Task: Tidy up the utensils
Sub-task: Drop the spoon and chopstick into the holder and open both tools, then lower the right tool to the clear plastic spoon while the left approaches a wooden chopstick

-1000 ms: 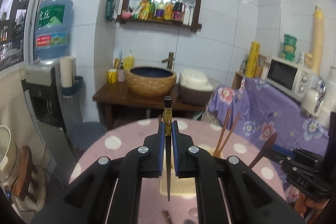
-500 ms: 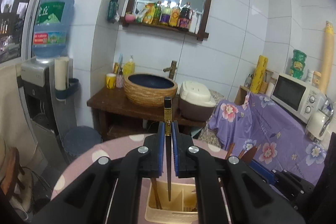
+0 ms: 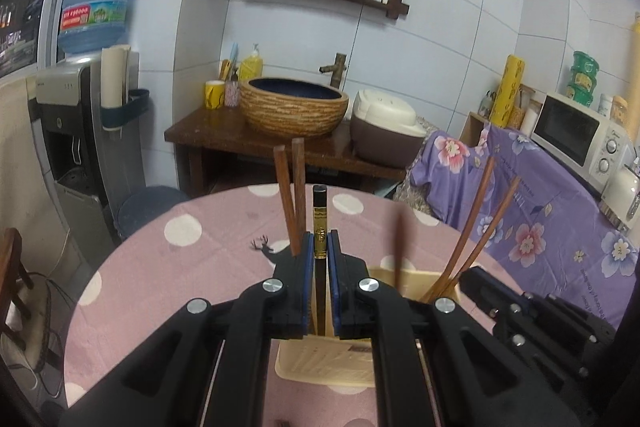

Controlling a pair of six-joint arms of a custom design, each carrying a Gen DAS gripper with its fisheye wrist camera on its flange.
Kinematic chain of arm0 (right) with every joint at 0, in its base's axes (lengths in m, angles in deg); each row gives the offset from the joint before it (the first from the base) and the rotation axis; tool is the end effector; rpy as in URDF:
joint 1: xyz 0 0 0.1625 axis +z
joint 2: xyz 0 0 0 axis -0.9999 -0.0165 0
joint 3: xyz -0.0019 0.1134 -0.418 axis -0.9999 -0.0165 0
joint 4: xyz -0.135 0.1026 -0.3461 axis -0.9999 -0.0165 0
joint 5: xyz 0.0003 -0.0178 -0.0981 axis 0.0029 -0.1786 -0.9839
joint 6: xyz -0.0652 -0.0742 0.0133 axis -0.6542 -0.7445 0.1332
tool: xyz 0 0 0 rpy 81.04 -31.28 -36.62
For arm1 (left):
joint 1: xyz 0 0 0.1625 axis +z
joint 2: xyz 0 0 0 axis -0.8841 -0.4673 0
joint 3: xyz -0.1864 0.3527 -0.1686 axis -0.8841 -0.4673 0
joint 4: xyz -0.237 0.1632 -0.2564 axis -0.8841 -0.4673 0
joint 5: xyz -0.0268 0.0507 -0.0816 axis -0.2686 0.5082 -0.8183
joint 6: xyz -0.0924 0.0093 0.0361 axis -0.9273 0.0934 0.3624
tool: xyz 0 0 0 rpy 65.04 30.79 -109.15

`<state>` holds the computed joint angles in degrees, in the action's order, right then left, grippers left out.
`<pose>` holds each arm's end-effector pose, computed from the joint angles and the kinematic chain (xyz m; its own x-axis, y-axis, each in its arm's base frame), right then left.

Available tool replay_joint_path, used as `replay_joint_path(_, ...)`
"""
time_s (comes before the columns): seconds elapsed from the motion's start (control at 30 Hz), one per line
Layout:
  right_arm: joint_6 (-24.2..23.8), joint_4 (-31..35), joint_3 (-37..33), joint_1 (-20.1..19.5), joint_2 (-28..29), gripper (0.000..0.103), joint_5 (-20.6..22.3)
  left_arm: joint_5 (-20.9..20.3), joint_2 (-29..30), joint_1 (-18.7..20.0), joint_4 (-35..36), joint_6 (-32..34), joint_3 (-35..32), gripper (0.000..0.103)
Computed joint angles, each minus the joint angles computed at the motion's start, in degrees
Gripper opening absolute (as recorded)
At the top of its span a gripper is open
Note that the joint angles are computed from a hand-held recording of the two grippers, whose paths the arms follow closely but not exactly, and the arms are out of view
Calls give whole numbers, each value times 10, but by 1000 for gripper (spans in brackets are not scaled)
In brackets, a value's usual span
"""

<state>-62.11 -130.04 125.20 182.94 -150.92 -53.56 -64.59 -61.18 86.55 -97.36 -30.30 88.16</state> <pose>0.1456 -0.4768 0.3434 -0.7615 -0.2631 0.5924 -0.6309 0.5106 -0.5842 -0.4164 -0.4340 0.0718 -0.8288 0.0111 -0.5594 0.4909 0.4942 -0.7175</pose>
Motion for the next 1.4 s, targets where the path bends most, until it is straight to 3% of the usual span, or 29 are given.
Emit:
replay_joint_path(0.2, -4, -14, 17, -13, -5, 1, 19, 18, 8, -7, -9, 22, 1, 8)
replay_joint_path(0.3, 6, -20, 30, -22, -17, 1, 32, 34, 13, -15, -32, 34, 8, 13)
replay_joint_path(0.37, 0, -30, 40, -26, -23, 1, 32, 37, 11, -21, -31, 32, 16, 33)
replay_joint_path(0.5, -15, -45, 70, -39, -48, 3, 49, 50, 8, -43, -64, 24, 45, 53)
replay_joint_path(0.6, -25, -49, 95, -54, -72, 21, 66, 53, -7, -58, -39, -25, 74, 62)
replay_joint_path(0.63, -26, -48, 103, -61, -80, 38, 74, 52, -12, -61, -27, -45, 82, 67)
replay_joint_path(0.67, -26, -51, 112, -68, -88, 47, 83, 47, -20, -65, -13, -69, 94, 71)
replay_joint_path(0.77, -32, -33, 134, -87, -111, 47, 92, 32, -42, -73, 60, -159, 122, 76)
replay_joint_path(0.87, -41, -2, 153, -105, -131, 47, 99, 13, -58, -81, 130, -221, 146, 77)
replay_joint_path(1.0, -70, -21, 189, -127, -134, 47, 89, -21, -77, -84, 205, -310, 179, 77)
replay_joint_path(1.07, -71, 0, 198, -143, -138, 47, 89, -47, -83, -83, 234, -343, 193, 71)
replay_joint_path(1.17, -77, 10, 210, -159, -129, 47, 78, -80, -79, -82, 257, -363, 204, 58)
replay_joint_path(1.27, -84, 12, 223, -173, -118, 47, 68, -116, -68, -82, 229, -353, 218, 48)
replay_joint_path(1.4, -99, 14, 229, -174, -103, 46, 49, -149, -47, -83, 209, -332, 220, 39)
